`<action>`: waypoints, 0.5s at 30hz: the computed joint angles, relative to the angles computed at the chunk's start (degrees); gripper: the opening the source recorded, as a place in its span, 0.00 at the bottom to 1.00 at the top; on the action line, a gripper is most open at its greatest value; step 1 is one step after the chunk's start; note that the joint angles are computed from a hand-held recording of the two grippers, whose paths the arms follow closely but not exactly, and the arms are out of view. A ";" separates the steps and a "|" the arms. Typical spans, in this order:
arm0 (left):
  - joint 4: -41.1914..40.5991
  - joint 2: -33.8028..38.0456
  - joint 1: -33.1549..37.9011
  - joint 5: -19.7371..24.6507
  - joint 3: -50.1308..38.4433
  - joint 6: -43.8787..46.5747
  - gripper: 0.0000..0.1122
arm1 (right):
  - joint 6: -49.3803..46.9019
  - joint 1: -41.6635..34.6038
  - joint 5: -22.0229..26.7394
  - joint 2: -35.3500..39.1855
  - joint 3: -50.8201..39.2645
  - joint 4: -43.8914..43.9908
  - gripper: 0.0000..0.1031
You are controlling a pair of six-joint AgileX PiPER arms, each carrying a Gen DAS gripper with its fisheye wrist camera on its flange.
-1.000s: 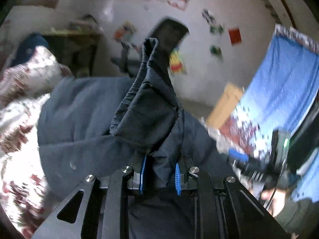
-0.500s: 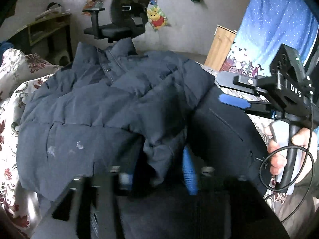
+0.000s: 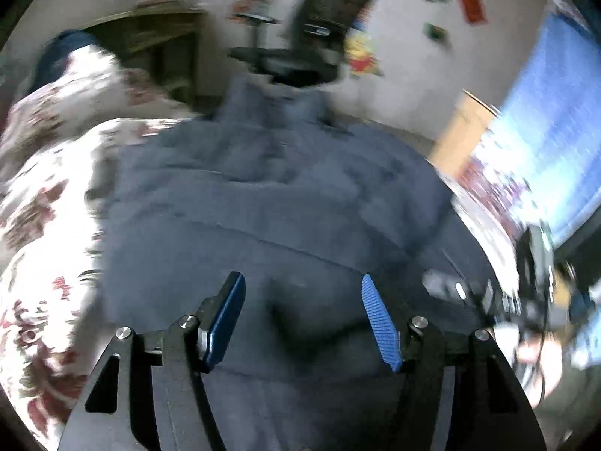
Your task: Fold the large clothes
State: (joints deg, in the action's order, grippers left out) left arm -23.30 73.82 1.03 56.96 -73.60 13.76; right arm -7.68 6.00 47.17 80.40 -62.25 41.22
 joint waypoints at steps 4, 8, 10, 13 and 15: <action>1.04 0.48 7.11 -0.59 -2.12 -3.10 0.67 | 1.43 2.88 -1.50 -1.02 0.37 -3.06 0.63; -0.28 0.72 13.32 0.20 -3.13 -1.74 0.77 | 4.56 3.66 -1.63 -0.44 -0.25 -6.06 0.35; 0.41 0.19 15.83 -0.97 -2.58 -2.27 0.86 | 7.49 3.71 -1.33 -0.07 -0.67 -8.79 0.16; -0.09 0.22 18.74 -1.19 -1.97 -2.39 0.87 | 7.60 4.32 -0.34 0.54 -1.43 -10.37 0.08; 1.01 0.91 19.01 -0.26 -2.10 -2.91 0.87 | 7.29 5.59 -1.44 -0.51 -1.55 -12.77 0.05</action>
State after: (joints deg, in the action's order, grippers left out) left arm -22.29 74.73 20.04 56.71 -75.70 10.85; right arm -0.39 11.59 45.74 79.89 -63.80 28.44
